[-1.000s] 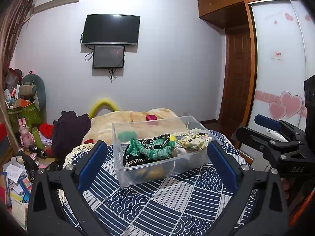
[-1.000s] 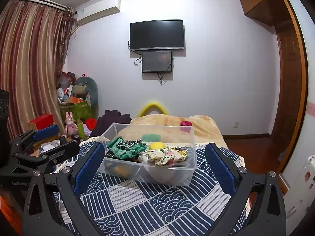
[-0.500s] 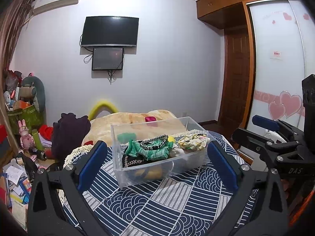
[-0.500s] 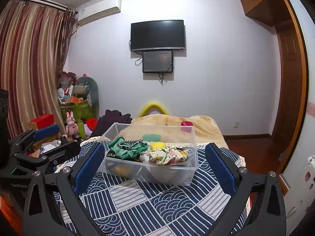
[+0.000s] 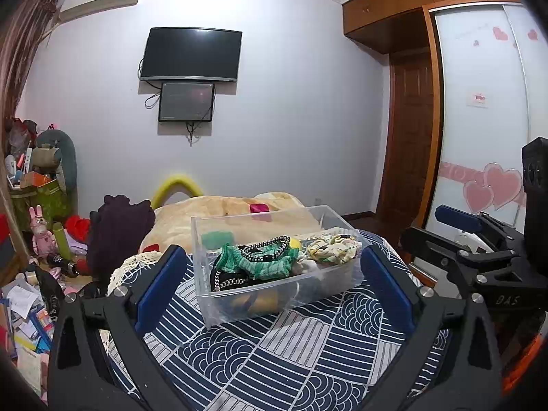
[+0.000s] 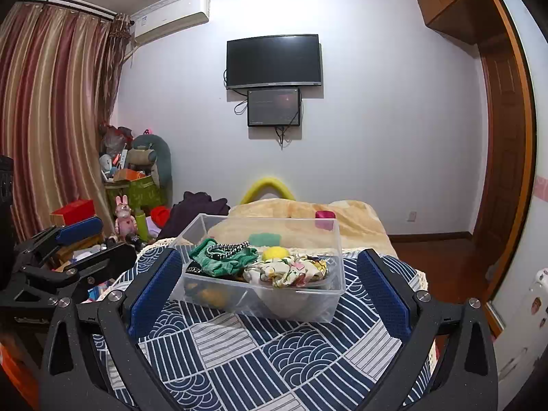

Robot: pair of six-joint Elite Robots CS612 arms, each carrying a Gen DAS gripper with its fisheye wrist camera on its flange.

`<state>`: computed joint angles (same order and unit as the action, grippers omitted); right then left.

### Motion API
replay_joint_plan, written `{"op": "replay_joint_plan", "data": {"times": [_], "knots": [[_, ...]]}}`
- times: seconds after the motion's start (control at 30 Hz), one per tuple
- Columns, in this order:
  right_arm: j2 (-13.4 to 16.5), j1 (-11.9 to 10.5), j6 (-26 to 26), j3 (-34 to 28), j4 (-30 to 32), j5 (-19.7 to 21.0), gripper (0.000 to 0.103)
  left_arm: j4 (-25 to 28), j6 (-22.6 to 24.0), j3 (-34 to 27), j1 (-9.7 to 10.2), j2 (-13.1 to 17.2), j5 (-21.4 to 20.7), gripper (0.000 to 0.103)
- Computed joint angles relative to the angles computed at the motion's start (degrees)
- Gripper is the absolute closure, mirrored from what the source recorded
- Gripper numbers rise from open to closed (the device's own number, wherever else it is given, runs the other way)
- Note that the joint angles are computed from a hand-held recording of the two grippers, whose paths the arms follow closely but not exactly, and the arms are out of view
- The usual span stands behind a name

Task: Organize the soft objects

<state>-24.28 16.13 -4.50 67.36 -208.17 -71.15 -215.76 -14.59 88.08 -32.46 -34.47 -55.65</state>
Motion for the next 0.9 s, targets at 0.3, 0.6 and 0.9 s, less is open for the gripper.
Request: {"op": "replay_joint_plan", "data": {"times": [0.3,0.6,0.9], "knots": [[-0.26,0.11,-0.03,0.47,-0.19,-0.07,0.001,-0.44,0.28,-0.01,-0.02,0.03,-0.32,0.0],[-0.23,0.09,-0.06,0.49,-0.16,-0.04,0.001,-0.1,-0.74,0.16,0.14,-0.1,-0.83,0.0],[-0.09,0.22,-0.08,0.28,0.33,-0.24,0.001,0.24,-0.52,0.07,0.04,-0.01,-0.83,0.0]]}}
